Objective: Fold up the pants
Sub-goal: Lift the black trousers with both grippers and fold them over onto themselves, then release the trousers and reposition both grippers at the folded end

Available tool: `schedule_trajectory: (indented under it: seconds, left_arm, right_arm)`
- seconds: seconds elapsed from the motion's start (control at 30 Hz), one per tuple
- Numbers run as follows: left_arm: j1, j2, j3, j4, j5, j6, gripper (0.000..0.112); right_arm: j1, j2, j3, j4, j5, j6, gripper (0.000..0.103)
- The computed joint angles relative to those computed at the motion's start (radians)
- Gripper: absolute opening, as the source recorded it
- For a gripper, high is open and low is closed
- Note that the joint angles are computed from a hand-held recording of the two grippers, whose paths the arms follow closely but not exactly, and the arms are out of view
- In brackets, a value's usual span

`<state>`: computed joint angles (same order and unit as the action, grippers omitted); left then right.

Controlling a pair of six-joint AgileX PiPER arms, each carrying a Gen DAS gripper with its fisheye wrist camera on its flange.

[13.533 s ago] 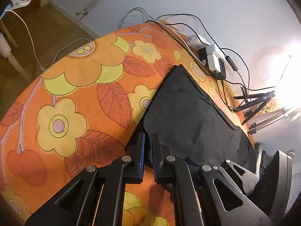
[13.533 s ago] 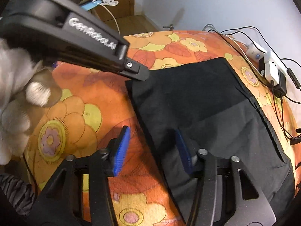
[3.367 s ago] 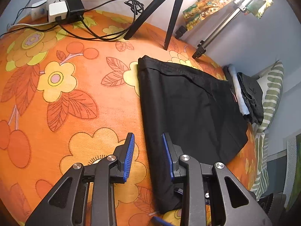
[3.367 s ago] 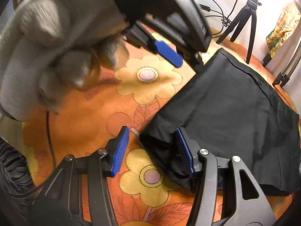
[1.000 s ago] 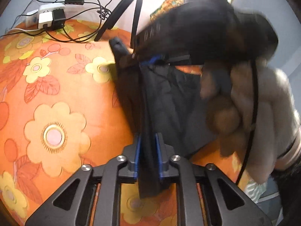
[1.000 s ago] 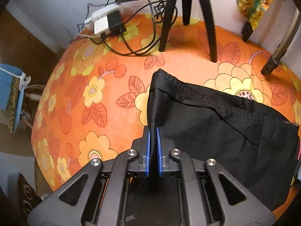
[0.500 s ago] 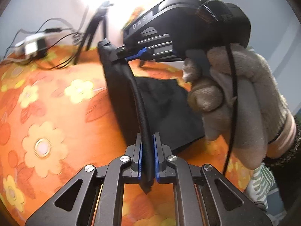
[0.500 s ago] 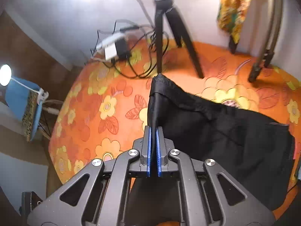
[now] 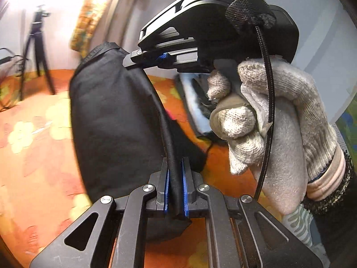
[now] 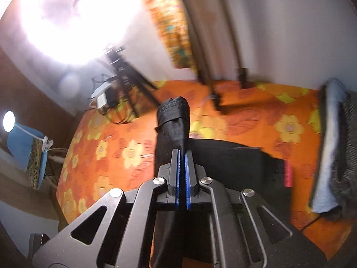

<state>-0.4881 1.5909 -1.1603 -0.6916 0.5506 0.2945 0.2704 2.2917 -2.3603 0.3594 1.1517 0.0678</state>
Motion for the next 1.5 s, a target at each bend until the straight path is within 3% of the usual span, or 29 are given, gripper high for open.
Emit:
schedule_trajectory:
  seconds: [0.2, 0.4, 0.67, 0.9, 1.0, 1.17, 1.2, 1.23, 1.3, 1.5]
  left_arm:
    - [-0.08, 0.199, -0.175, 0.015, 0.001, -0.02, 0.008]
    - [-0.135, 0.363, -0.329, 0.06, 0.023, -0.087, 0.008]
    - [-0.166, 0.493, -0.48, 0.169, 0.066, -0.195, 0.008]
    - [-0.239, 0.466, -0.497, 0.284, 0.084, -0.331, 0.009]
    - [-0.265, 0.469, -0.539, 0.32, 0.131, -0.363, 0.013]
    - [-0.288, 0.372, -0.436, 0.348, 0.118, -0.355, 0.02]
    - [-0.288, 0.349, -0.413, 0.35, 0.115, -0.35, 0.02]
    - [-0.287, 0.313, -0.376, 0.358, 0.114, -0.348, 0.02]
    - [-0.279, 0.26, -0.321, 0.371, 0.115, -0.339, 0.02]
    - [-0.177, 0.137, -0.204, 0.444, 0.099, -0.305, 0.02]
  right_arm:
    - [-0.13, -0.076, 0.235, 0.064, -0.117, -0.117, 0.004]
    - [-0.229, -0.031, 0.282, 0.126, -0.144, -0.182, 0.004]
    - [-0.271, 0.025, 0.322, 0.162, -0.187, -0.234, 0.004]
    - [-0.262, 0.018, 0.345, 0.141, -0.205, -0.238, 0.004]
    - [-0.261, 0.003, 0.36, 0.123, -0.218, -0.221, 0.004]
    - [-0.262, -0.066, 0.418, 0.11, -0.251, -0.219, 0.009]
    - [-0.258, -0.098, 0.449, 0.084, -0.274, -0.208, 0.016]
    - [-0.253, -0.131, 0.484, 0.064, -0.302, -0.204, 0.03]
    - [-0.257, -0.211, 0.574, 0.077, -0.355, -0.235, 0.039]
    - [-0.254, -0.396, 0.793, 0.187, -0.389, -0.375, 0.039]
